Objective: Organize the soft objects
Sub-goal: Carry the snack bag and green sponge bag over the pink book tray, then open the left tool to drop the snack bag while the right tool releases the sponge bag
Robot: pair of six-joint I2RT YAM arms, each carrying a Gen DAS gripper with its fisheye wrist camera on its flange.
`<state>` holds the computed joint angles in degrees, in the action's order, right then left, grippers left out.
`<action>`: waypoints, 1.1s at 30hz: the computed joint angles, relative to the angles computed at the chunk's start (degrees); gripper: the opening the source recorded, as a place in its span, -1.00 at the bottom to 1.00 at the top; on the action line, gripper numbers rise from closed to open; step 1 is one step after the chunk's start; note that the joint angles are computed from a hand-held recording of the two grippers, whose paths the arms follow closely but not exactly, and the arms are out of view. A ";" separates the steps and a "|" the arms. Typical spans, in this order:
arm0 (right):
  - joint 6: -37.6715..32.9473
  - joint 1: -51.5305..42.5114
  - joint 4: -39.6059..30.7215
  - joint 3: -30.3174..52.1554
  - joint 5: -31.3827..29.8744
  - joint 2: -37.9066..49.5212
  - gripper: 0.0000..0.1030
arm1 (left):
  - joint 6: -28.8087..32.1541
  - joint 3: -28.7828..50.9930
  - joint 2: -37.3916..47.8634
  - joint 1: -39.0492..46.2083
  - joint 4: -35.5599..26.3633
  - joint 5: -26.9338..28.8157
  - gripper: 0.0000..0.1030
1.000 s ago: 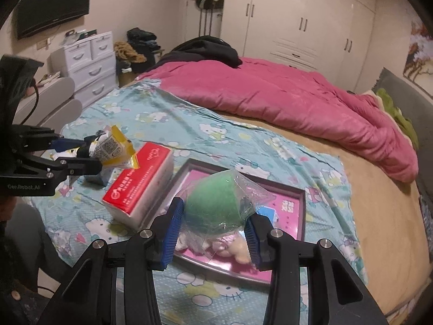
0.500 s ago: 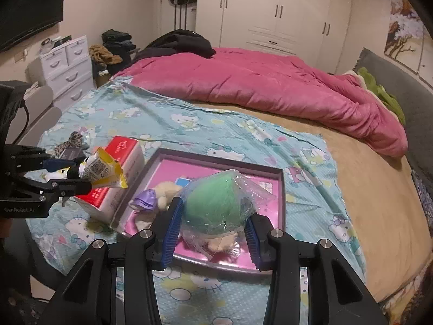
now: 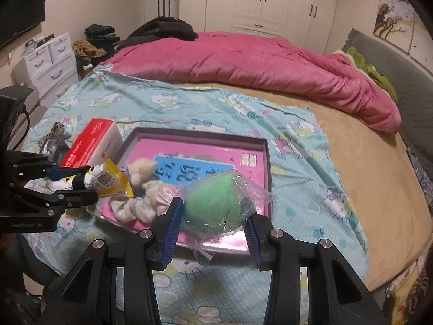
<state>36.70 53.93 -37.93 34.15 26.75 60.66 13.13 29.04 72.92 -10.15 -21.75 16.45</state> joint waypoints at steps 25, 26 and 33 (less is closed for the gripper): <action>-4.55 -8.01 11.00 -7.40 -5.28 7.62 -0.13 | -4.50 1.73 17.69 -5.35 13.71 -5.05 -0.12; -4.93 -8.60 11.71 -7.54 -5.64 8.19 -0.13 | -4.46 1.72 17.78 -5.34 13.96 -5.15 -0.12; -6.78 -10.73 16.25 -7.19 -7.18 13.86 -0.13 | -4.08 2.44 19.68 -4.59 14.94 -5.03 -0.12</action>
